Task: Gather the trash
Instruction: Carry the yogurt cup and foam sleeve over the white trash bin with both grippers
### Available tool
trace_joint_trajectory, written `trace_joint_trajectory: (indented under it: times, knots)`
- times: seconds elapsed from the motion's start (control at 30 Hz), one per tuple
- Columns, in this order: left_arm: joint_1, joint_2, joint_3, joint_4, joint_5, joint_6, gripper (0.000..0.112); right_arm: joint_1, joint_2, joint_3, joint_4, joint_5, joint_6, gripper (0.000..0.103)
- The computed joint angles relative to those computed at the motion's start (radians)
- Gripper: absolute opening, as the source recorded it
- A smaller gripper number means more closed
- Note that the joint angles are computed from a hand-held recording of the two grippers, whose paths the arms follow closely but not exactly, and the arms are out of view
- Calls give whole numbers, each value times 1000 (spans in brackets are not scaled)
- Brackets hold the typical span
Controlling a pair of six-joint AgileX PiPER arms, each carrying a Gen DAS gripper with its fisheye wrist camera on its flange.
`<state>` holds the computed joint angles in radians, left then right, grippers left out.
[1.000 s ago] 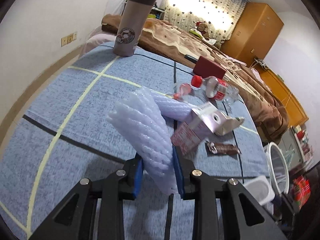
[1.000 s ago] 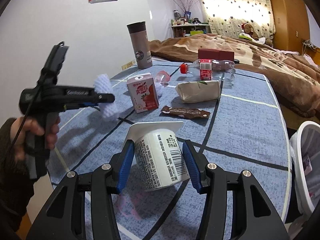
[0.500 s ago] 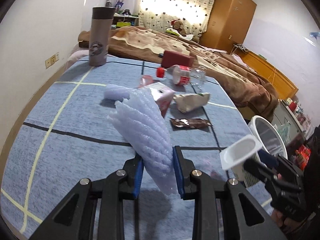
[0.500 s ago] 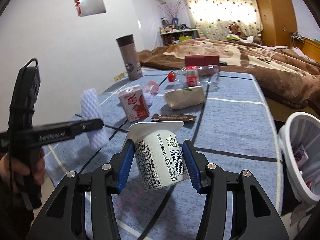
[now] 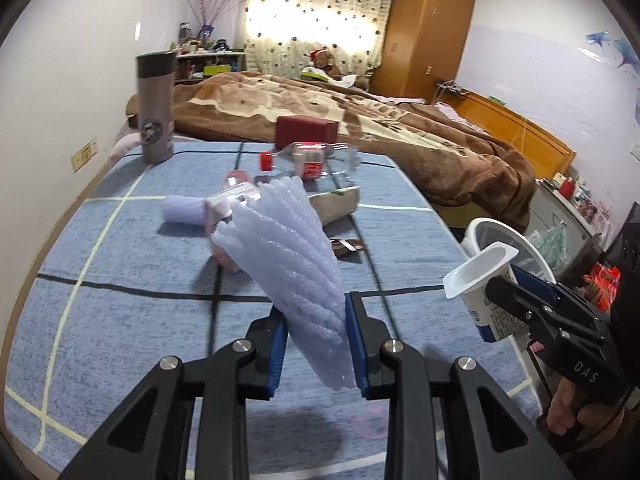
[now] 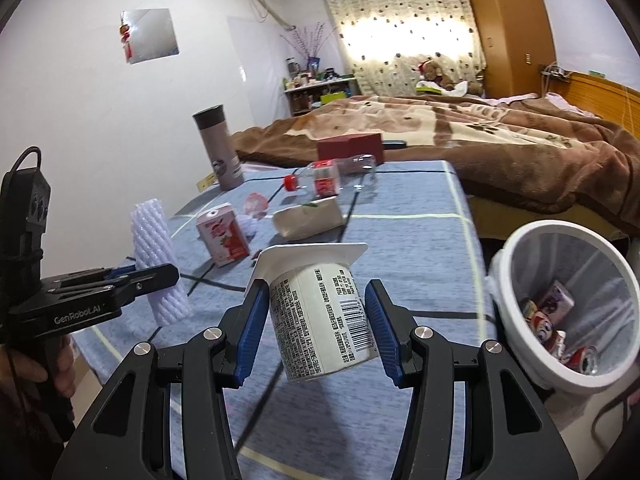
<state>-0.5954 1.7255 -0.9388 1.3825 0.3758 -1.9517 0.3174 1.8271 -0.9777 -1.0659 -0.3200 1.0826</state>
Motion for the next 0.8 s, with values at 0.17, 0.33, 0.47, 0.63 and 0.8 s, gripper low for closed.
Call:
trace_joint_trajectory:
  times: [0.17,0.33,0.47,0.63,0.8]
  knots:
    - [-40,35,-69,-60,4,75,29,-39,-17,13,28,-5,-23,51]
    - [-76,75,-156,-130,15,169,29,-66,-42,32,89,8,-94,51]
    - [-98,117,-237,-199,17,258,29,-108,-68,56,123,8,-144,51]
    - [-120,177,-346,-300,22,396,29,-162,-87,67,123,6,-158,51]
    - [-141,251,-479,-419,39,552,29,-208,-95,64,126,23,-166,51]
